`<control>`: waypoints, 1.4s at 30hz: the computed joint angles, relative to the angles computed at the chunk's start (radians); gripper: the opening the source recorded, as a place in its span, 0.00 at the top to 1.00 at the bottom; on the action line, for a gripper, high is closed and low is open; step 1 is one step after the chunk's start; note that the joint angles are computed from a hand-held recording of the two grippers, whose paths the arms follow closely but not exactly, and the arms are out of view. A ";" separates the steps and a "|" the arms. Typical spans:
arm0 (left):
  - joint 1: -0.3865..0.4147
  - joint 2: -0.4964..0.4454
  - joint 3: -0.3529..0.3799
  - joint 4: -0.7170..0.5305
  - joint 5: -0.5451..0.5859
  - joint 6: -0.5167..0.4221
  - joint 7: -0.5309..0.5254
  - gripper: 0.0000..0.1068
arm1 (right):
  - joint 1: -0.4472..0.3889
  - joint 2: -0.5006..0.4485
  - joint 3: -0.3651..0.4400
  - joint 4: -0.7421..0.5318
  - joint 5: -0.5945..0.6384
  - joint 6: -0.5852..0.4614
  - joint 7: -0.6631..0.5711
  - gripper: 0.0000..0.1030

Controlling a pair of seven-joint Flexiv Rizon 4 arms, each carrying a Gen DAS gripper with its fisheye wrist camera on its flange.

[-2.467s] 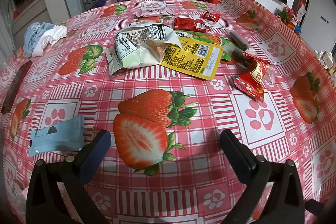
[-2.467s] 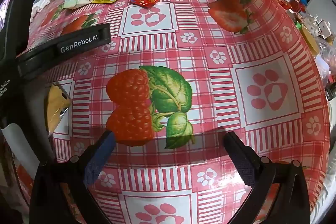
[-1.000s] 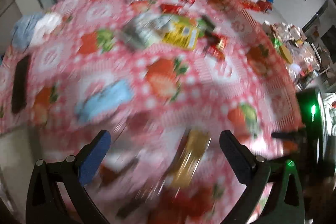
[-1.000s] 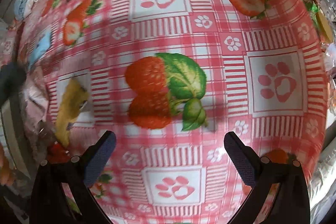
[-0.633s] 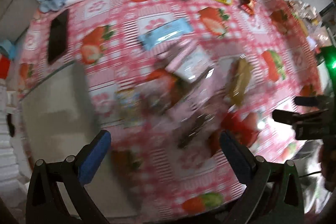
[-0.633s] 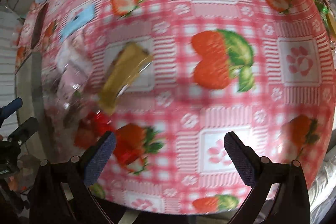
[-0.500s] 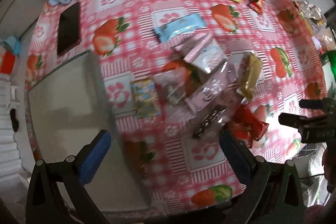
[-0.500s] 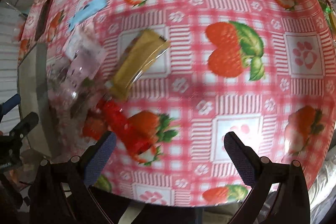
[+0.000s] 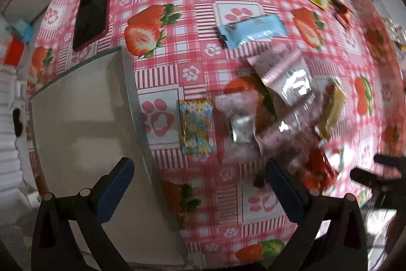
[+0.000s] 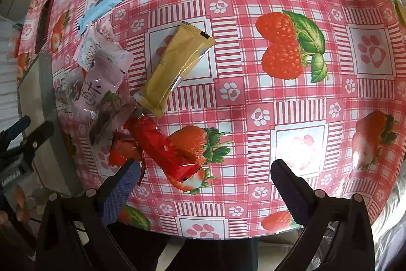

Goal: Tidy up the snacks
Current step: 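Move both tools toward the snack pile beside the white tray, then grasp the clear wrapped sweet with the left tool while the right tool grasps the gold bar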

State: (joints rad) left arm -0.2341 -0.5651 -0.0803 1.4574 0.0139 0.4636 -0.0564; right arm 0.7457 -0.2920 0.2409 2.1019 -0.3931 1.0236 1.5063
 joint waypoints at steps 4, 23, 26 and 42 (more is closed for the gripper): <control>-0.022 0.000 0.000 0.037 0.014 0.053 -0.033 0.04 | -0.007 -0.004 -0.005 0.020 0.010 0.029 0.016 0.00; -0.057 -0.048 0.005 0.136 0.061 0.249 -0.156 0.04 | -0.133 -0.015 0.025 0.166 0.149 0.173 -0.037 0.00; -0.059 -0.049 0.011 0.152 0.063 0.251 -0.173 0.04 | -0.092 -0.015 0.006 0.177 0.155 0.177 -0.016 0.00; -0.013 -0.091 -0.017 0.125 -0.006 0.216 -0.145 0.04 | -0.111 -0.032 -0.001 0.180 0.207 0.189 -0.285 0.00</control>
State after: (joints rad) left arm -0.2468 -0.6562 -0.0972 1.5827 0.0079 0.6795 -0.2014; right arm 0.6346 -0.3237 0.2401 2.2820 -0.1857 1.2126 1.2215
